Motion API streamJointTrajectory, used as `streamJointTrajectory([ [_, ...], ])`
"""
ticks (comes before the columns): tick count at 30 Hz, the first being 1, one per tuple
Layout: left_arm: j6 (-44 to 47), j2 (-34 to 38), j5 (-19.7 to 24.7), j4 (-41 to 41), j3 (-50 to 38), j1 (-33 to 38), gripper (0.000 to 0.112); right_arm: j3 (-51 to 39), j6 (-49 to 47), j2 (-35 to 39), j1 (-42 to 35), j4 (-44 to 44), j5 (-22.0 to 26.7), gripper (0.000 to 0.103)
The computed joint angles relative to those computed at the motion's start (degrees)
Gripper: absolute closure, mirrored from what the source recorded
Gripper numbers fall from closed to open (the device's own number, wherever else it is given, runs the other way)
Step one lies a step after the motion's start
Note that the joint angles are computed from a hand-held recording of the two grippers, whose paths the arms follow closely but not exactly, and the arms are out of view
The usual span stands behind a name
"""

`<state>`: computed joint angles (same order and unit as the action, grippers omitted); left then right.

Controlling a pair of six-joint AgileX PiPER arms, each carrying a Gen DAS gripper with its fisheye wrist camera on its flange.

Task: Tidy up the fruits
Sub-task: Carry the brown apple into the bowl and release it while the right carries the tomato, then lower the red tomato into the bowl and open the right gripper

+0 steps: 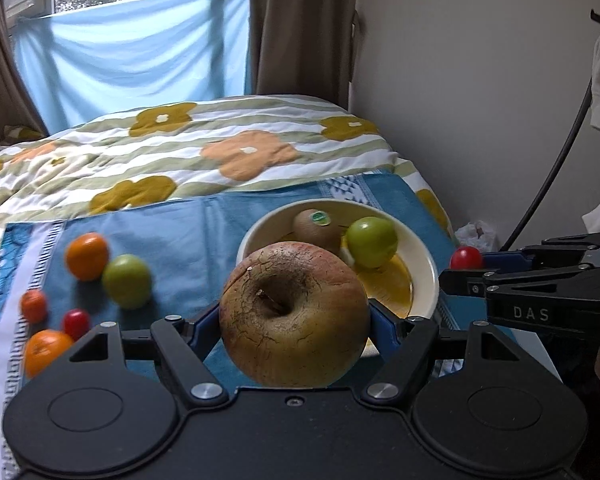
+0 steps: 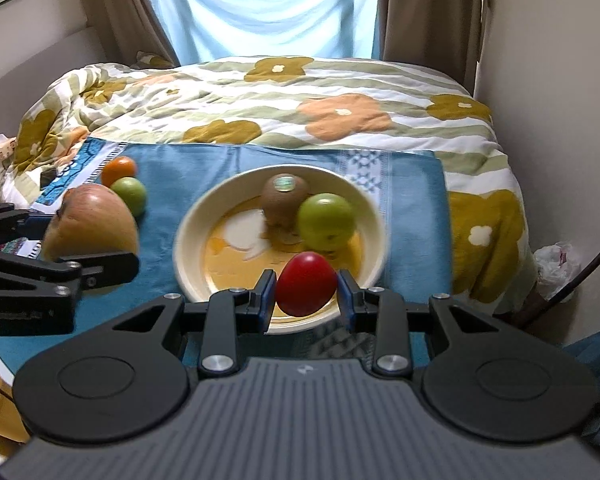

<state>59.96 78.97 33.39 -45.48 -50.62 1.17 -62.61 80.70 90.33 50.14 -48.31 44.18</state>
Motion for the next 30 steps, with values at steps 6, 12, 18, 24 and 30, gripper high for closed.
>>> streamJointTrajectory([
  [6, -4.63, 6.26, -7.70, 2.56, -1.60, -8.12, 0.034, 4.42, -1.60, -2.01, -5.39, 0.42, -5.28, 0.056],
  [12, -9.83, 11.52, -11.73, 7.84, -3.76, -12.70, 0.034, 6.49, -2.85, -2.60, -8.77, 0.37, -8.31, 0.056],
  [18, -13.31, 13.80, -12.33, 12.41, -4.50, -14.98, 0.034, 7.90, -3.17, -2.92, -10.58, 0.14, -10.22, 0.056],
  [24, -10.07, 11.52, -14.23, 8.90, -2.78, -14.50, 0.018, 7.83, -3.26, -2.54, -11.40, -0.16, -11.62, 0.056],
  [30, -6.47, 6.98, -13.28, 4.38, -1.26, -10.45, 0.009, 6.81, -3.79, -2.10, -11.89, -0.32, -13.00, 0.056],
])
